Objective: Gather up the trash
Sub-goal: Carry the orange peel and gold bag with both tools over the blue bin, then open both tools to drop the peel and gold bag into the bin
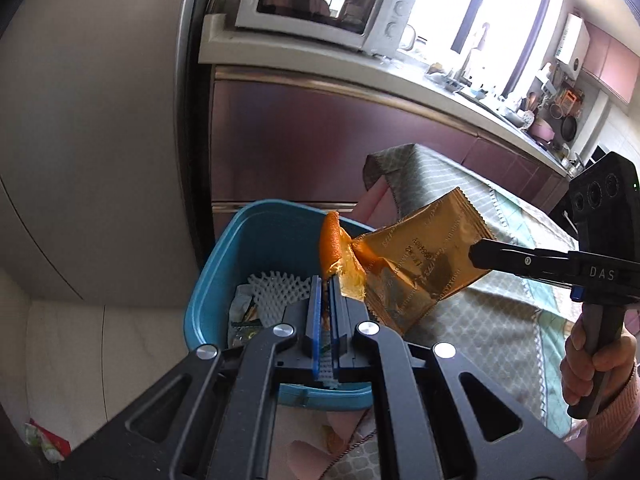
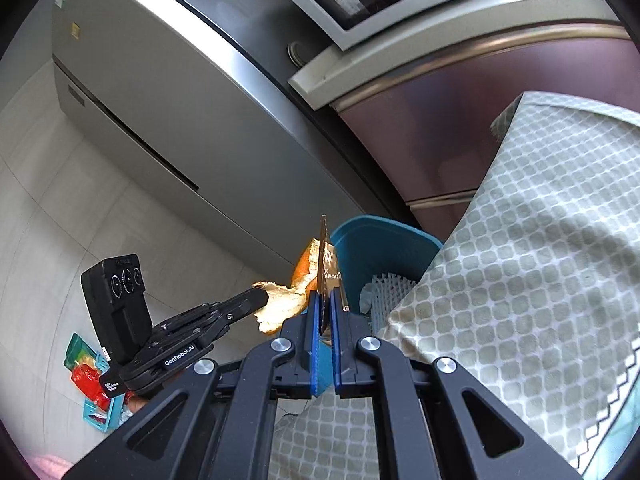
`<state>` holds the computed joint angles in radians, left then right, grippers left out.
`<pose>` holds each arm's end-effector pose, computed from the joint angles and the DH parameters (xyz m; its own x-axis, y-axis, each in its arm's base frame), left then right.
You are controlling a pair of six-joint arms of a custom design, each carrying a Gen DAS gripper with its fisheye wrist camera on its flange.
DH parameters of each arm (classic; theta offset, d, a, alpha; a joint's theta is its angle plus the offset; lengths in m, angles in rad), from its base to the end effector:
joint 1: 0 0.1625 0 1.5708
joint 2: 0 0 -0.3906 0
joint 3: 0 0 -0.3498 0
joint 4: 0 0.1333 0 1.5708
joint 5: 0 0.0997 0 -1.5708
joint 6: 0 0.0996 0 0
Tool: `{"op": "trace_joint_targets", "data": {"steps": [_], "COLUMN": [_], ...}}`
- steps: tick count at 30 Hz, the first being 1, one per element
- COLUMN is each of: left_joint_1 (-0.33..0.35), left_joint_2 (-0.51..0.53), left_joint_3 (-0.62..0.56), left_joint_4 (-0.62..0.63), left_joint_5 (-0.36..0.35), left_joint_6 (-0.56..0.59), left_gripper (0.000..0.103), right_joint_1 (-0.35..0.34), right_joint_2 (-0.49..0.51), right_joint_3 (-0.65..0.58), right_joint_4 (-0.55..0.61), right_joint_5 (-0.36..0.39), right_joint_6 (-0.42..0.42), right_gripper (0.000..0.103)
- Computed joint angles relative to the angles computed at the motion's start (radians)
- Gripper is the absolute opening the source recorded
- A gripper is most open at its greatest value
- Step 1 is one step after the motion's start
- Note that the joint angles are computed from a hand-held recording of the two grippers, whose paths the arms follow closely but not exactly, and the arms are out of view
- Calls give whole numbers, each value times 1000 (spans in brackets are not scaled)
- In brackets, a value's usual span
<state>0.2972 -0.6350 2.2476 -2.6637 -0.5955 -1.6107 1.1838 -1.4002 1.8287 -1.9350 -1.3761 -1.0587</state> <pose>-0.2797 -0.3113 -0.0533 -0.8384 -0.2802 -0.4676 0.1956 0.6461 -0.7378 -0.0390 -0.5000 0.2982 -0.7712 -0.6185 -0.1506 -0.6034 0.7856 -0.1368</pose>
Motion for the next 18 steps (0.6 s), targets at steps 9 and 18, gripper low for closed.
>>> {"op": "trace_joint_targets", "data": {"steps": [9,18], "left_joint_1": [82,149], "left_joint_2": [74,143], "left_joint_3": [8,-15], "left_joint_4": [-121,-217], "left_joint_5": [-23,-36], "left_joint_6": [32,81], "left_gripper": [4,5], "right_joint_1": [39,64], "right_joint_2": [56,102], "right_joint_3": [33,59], "right_joint_4": [-77,-177], "right_joint_5": [-80,-142], "right_joint_6": [30,55], "right_gripper": [5,7]}}
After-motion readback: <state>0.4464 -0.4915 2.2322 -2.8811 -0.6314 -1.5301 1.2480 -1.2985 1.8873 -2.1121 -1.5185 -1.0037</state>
